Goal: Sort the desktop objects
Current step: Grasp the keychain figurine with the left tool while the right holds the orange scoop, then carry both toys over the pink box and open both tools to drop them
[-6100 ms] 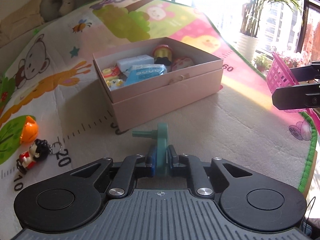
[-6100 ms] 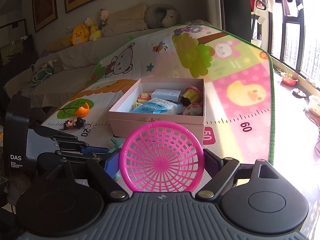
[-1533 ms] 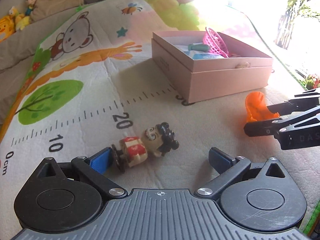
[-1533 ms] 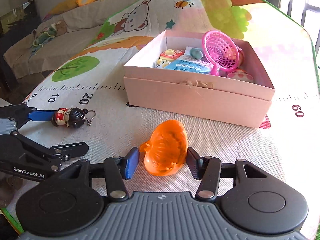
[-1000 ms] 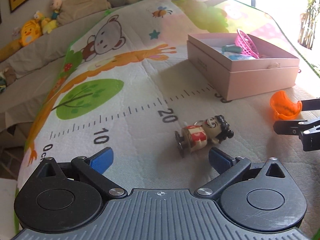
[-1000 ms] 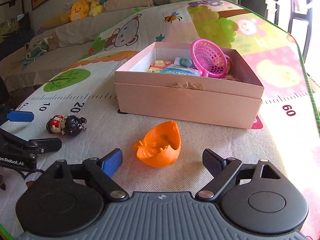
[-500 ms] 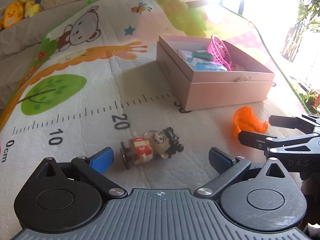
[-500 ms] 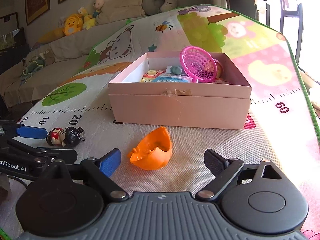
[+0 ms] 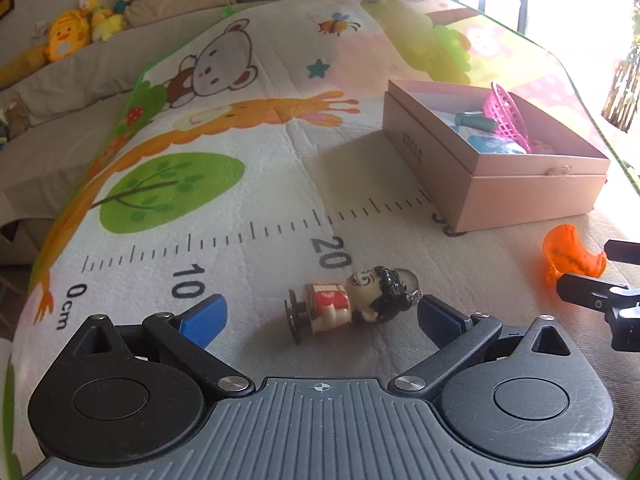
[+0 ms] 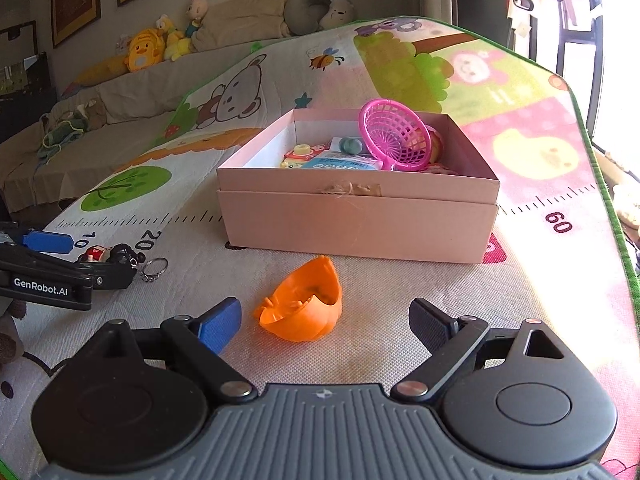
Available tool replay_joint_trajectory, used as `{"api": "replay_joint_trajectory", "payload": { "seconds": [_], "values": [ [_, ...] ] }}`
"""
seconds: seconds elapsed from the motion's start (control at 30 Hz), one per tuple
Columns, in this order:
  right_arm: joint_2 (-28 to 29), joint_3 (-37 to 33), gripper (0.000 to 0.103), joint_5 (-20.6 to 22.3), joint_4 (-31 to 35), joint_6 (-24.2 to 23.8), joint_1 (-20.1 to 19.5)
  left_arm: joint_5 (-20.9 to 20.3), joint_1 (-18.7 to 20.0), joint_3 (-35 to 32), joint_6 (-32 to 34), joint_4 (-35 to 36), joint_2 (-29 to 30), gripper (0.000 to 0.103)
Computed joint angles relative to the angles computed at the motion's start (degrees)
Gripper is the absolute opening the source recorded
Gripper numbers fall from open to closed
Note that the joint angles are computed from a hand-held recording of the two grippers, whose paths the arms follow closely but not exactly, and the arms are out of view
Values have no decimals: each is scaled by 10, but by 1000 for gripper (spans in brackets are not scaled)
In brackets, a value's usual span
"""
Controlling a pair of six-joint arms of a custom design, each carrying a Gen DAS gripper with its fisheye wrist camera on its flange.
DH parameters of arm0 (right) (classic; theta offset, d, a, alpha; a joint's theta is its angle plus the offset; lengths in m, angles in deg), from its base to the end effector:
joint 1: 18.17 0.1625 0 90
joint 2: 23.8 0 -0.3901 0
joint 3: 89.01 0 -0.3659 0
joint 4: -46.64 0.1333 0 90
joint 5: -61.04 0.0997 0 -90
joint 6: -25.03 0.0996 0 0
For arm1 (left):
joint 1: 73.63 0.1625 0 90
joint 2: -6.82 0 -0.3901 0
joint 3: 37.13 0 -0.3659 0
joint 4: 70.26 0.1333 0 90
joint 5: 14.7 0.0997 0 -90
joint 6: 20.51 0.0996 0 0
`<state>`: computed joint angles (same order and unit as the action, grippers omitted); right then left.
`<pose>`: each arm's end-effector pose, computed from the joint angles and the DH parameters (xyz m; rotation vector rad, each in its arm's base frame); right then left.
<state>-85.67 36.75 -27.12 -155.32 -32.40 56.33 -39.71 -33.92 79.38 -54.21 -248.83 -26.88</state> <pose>0.0018 -0.5045 0.1856 0.9156 -2.3393 0.9249 -0.2216 -0.4747 -0.0160 0.2432 2.1482 -1.0016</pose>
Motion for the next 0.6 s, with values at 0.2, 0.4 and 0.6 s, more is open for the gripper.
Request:
{"api": "replay_joint_trajectory", "payload": {
  "seconds": [0.2, 0.4, 0.6],
  "values": [
    [7, -2, 86, -15, -1, -25, 10, -20, 10, -47, -22, 20, 19, 103],
    [24, -25, 71, -54, 16, -30, 31, -11, 11, -61, -37, 69, 20, 72],
    [2, -43, 53, -71, 93, -25, 44, -5, -13, -23, 4, 16, 17, 71]
  ]
}}
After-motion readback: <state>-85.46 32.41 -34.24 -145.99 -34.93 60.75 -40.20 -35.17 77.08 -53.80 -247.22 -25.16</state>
